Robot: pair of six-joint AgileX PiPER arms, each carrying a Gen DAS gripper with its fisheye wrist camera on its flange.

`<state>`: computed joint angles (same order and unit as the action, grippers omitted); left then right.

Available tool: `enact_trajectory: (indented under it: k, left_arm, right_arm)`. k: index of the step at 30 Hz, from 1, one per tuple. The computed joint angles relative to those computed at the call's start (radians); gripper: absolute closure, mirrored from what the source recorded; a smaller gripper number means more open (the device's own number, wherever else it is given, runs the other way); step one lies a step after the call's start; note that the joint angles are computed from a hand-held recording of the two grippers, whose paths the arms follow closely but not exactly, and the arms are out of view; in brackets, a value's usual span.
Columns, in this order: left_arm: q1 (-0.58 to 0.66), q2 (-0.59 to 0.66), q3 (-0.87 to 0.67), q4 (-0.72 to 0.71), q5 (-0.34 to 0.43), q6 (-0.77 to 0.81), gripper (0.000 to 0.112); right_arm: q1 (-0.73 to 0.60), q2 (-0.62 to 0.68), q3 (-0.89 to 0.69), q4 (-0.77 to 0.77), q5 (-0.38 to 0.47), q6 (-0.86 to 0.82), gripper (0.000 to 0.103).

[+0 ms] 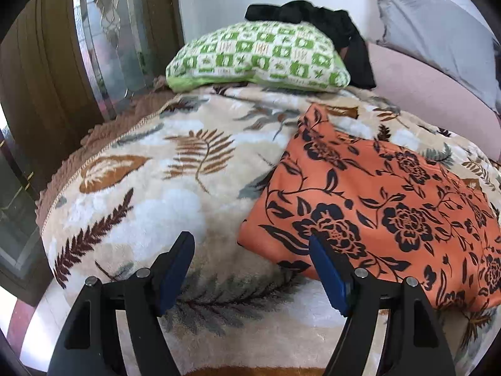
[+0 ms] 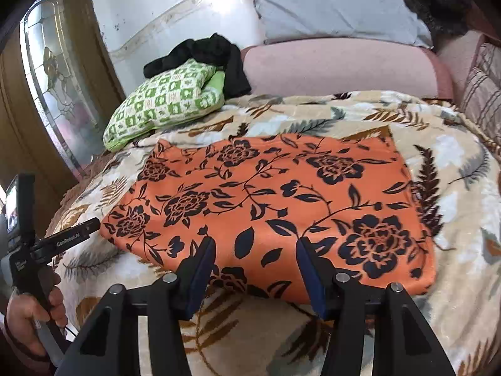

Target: Fold small clothes

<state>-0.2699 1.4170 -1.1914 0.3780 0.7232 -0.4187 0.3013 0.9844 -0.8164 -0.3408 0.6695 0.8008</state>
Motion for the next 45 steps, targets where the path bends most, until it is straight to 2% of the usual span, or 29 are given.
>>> enact_trajectory:
  k: [5, 8, 13, 18, 20, 23, 31, 36, 40, 42, 45]
  left_arm:
    - [-0.007, -0.053, 0.038, 0.000, -0.017, 0.020, 0.036]
    - [0.014, -0.065, 0.049, -0.082, -0.032, 0.101, 0.036]
    - [0.032, -0.061, 0.052, -0.262, -0.036, 0.271, 0.036]
    - [0.090, -0.015, 0.021, -0.543, 0.040, 0.490, 0.036]
    - [0.097, 0.000, 0.019, -0.583, 0.058, 0.506, 0.036]
    - [0.080, 0.009, 0.022, -0.563, 0.057, 0.481, 0.036]
    - [0.139, 0.053, -0.023, -0.680, 0.148, 0.515, 0.036]
    - [0.179, 0.076, -0.066, -0.670, 0.177, 0.474, 0.035]
    - [0.248, 0.135, -0.138, -0.705, 0.242, 0.443, 0.036]
    - [0.279, 0.156, -0.164, -0.717, 0.259, 0.415, 0.036]
    - [0.294, 0.173, -0.187, -0.733, 0.276, 0.392, 0.036]
  right_arm:
    - [0.136, -0.069, 0.007, -0.198, 0.116, 0.222, 0.046]
    - [0.197, -0.101, 0.018, -0.267, 0.193, 0.303, 0.046]
    - [0.187, -0.169, 0.043, -0.249, 0.223, 0.335, 0.046]
    - [0.145, -0.179, 0.060, -0.220, 0.204, 0.303, 0.046]
    - [0.085, -0.178, 0.072, -0.165, 0.168, 0.246, 0.046]
    - [-0.041, -0.173, 0.088, -0.023, 0.096, 0.107, 0.046]
    - [-0.184, -0.120, 0.083, 0.171, 0.032, -0.097, 0.046]
    - [-0.266, -0.043, 0.064, 0.253, 0.052, -0.176, 0.046]
    - [-0.474, 0.076, 0.065, 0.549, 0.107, -0.446, 0.046]
    - [-0.552, 0.063, 0.081, 0.663, 0.108, -0.546, 0.046]
    - [-0.584, 0.007, 0.077, 0.707, 0.109, -0.606, 0.046]
